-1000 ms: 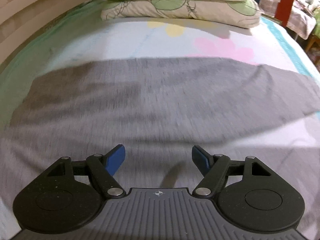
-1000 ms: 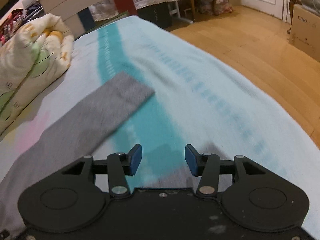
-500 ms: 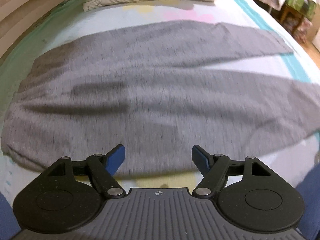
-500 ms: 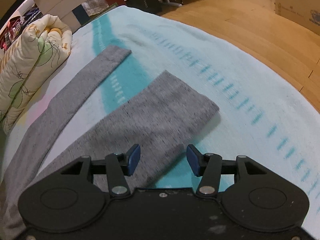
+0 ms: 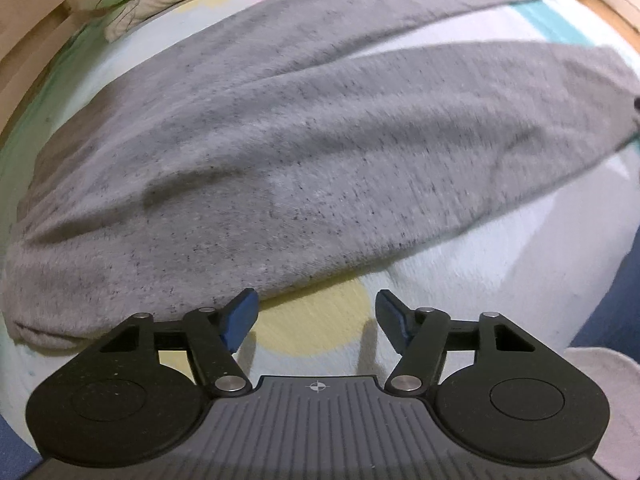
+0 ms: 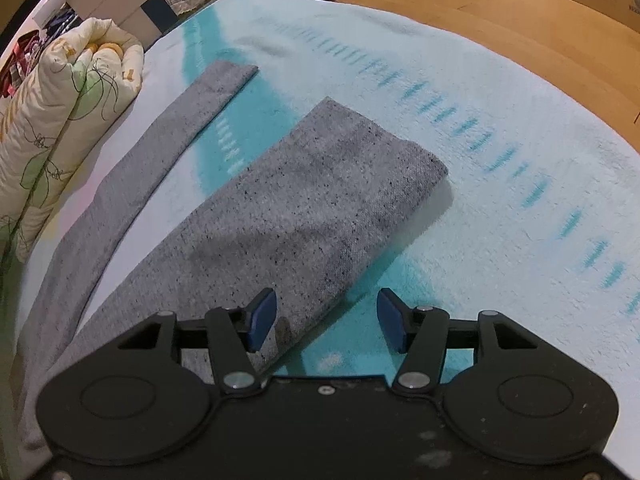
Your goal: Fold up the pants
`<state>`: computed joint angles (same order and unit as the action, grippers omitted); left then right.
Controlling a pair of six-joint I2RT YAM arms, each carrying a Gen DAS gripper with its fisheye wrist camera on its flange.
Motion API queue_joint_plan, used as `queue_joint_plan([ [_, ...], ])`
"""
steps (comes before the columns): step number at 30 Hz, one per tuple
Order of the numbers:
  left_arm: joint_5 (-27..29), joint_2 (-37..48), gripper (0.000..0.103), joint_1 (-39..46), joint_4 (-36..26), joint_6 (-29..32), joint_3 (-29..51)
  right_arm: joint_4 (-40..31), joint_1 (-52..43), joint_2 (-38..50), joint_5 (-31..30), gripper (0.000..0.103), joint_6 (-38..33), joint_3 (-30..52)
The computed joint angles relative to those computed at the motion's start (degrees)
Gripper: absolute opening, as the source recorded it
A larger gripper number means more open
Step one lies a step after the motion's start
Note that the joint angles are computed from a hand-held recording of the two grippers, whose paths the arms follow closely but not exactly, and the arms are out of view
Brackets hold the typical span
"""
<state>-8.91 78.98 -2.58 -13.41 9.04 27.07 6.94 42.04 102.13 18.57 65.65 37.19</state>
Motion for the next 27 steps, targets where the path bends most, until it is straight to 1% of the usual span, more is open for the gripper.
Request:
queue_joint_plan([
  [3,-1.3,0.7,0.061,-1.3,2.0,0.0,-1.0,1.3,-0.9,0.4,-0.6,0.059,-1.4,0.1],
  [6,-1.8,1.6,0.059,-2.1,5.3,-0.5,-2.2,2.7,-1.8,1.6,-1.4,0.059,-2.8,0.8],
  [10,-2.0,2.9,0.058,-2.0,9.8,-2.6,-3.3,4.2,-2.8,3.5,-1.8,0.061,-3.8,2.3],
  [15,-4.2,5.2,0.058,-2.2,14.4,-6.1,-3.8,5.4,-3.4,5.4,-1.8,0.064,-4.7,3.9],
  [22,-6.6,7.9,0.058,-3.4,19.1,-6.5,-4.2,10.2,-4.0,6.0,-2.2,0.064,-5.4,2.4],
  [24,-7.6,7.7,0.058,-3.9,20.6,-5.8,-4.7,11.1,-4.0,6.2,-2.0,0.06,-5.5,2.3],
  [27,-8.0,6.9,0.057,-4.7,21.2,-4.7,-5.2,11.2,-4.0,6.2,-1.8,0.039,-5.7,2.3],
])
